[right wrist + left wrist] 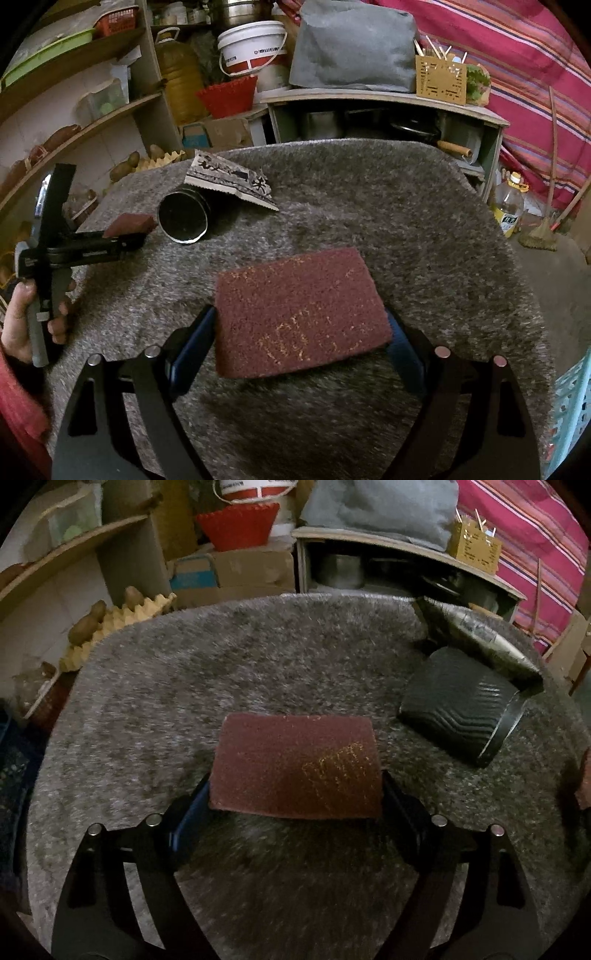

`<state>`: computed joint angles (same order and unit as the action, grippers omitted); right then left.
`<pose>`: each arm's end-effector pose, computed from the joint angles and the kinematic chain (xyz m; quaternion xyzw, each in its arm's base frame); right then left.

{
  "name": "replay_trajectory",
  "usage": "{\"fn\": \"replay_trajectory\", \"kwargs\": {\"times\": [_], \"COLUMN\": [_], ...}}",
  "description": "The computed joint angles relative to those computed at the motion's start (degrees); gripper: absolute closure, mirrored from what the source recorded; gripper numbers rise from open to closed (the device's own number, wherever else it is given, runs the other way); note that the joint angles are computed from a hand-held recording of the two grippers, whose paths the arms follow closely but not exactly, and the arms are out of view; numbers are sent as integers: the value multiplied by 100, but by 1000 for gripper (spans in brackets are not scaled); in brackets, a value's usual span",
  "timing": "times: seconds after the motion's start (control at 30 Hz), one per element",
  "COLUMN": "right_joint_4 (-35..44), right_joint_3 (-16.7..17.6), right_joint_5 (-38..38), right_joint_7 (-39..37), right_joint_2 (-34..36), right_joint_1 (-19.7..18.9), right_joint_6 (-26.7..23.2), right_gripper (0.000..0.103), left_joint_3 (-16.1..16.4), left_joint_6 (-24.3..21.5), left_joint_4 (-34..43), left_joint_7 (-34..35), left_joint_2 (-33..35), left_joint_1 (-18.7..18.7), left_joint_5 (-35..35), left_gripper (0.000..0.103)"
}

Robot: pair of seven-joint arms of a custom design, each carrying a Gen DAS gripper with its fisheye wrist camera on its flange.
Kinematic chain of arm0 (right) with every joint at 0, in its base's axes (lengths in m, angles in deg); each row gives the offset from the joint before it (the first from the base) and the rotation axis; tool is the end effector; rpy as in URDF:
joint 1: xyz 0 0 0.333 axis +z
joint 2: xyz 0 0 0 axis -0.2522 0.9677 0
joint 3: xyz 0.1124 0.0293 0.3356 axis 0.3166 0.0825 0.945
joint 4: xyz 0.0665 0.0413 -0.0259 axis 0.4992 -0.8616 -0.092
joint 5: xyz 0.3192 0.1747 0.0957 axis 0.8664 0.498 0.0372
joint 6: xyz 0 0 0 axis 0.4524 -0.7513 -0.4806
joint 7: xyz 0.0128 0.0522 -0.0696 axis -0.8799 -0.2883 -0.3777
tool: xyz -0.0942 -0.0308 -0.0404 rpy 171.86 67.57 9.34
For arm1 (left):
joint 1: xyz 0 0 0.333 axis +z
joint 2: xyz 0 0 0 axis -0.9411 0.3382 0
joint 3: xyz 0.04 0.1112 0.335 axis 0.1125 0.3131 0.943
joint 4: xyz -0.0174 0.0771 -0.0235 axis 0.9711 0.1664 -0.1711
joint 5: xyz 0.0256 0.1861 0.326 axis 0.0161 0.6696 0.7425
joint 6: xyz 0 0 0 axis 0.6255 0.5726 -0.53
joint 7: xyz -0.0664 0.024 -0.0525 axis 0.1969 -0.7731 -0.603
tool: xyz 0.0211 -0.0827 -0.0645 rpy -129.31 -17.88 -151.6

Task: Collect trash
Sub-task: 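Lift the maroon pad with the right gripper while the left gripper grasps the small red pad, then carry both pads over the blue basket and open both grippers to drop them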

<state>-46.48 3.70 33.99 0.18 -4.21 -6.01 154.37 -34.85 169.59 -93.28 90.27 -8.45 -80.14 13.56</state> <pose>0.5795 0.2178 0.4413 -0.7648 0.4922 -0.1556 0.3855 0.5822 -0.1664 0.4341 -0.7509 0.5711 -0.1868 0.2739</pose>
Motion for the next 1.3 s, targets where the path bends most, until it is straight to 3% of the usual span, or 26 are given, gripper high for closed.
{"fn": "replay_trajectory", "kwargs": {"times": [0.13, 0.27, 0.47, 0.77, 1.03, 1.3], "right_joint_4": [-68, -123, -273, -686, -1145, -1507], "right_joint_3": [162, 246, 51, -600, -1419, -1935], "right_joint_5": [303, 944, 1861, 3225, 3581, 3724], "right_joint_7": [-335, -962, -1871, -3001, -3240, -3472], "right_joint_2": [-92, -239, -562, -1267, -1860, -2266], "right_joint_1": [-126, -190, -87, 191, 464, 182], "right_joint_6": [127, 206, 132, -216, -307, -212], "right_gripper": [17, 17, 17, 17, 17, 17], "left_joint_3": [-18, -236, -660, -1245, -1479, -1499], "left_joint_6": [-210, -581, -1131, -1934, -2297, -2543], "left_joint_4": [-175, -411, -716, -889, -487, 571], "left_joint_7": [-540, -1015, -1729, -2315, -2528, -2552], "left_joint_2": [-301, -695, -1263, -1590, -1356, -557], "left_joint_1": [-91, -112, -125, -400, -840, -1542], "left_joint_5": [441, 836, 1288, 1363, 1566, 2076], "left_gripper": [21, 21, 21, 21, 21, 21]}}
